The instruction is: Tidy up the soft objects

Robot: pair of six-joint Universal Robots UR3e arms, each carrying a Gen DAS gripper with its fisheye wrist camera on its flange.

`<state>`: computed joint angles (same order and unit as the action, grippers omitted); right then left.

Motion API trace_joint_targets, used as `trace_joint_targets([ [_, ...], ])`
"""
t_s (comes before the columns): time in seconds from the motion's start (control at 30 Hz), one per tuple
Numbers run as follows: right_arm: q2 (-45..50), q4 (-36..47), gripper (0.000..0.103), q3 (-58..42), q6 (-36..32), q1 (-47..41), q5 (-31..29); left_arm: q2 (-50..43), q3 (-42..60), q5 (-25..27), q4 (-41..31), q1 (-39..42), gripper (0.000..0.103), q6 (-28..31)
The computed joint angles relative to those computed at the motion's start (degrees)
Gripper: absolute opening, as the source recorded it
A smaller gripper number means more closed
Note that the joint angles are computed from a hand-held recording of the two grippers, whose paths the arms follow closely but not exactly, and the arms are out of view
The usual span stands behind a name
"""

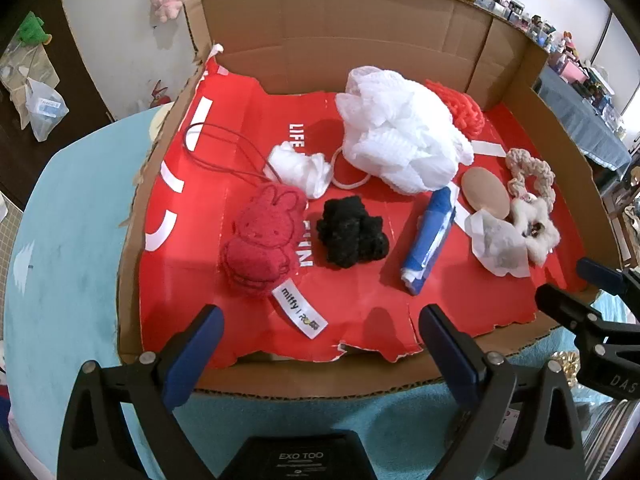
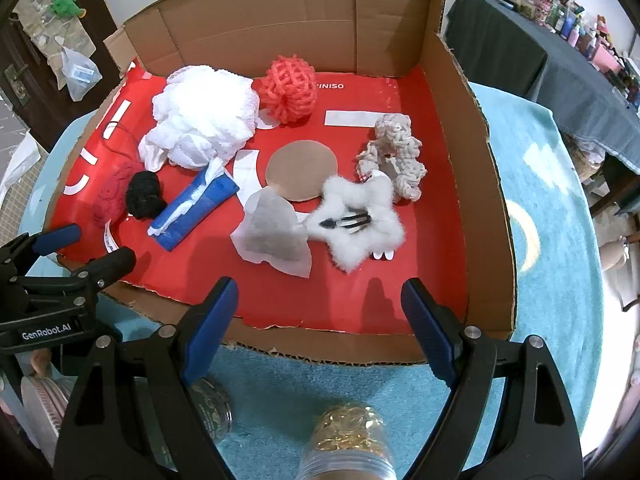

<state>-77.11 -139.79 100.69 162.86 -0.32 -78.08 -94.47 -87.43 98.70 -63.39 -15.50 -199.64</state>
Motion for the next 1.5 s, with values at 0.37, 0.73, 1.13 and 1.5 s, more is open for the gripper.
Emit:
trace_joint_targets([
  [0.37,0.0,-0.2,0.084,0.2,0.0,0.0,0.1,0.3,-0.3,0.6,0.5,-0.5,0.1,0.2],
  [0.73,-0.3,-0.5,0.084,0.6,0.0,0.0,0.2,0.0,-0.1,0.6,0.5,-0.7,0.1,0.0],
  [1.13,-0.5,-0.8,0.084,0.9,-0.2,-0.1,0.4,0.1,-0.2,0.7,0.8,-0.8,0.1,-0.1],
  [1.5,-0.6,-1.2,0.084,1.1,-0.4,-0.3,1.0,0.2,-0.3,0.7,0.9,-0.8,0.1,-0.2],
])
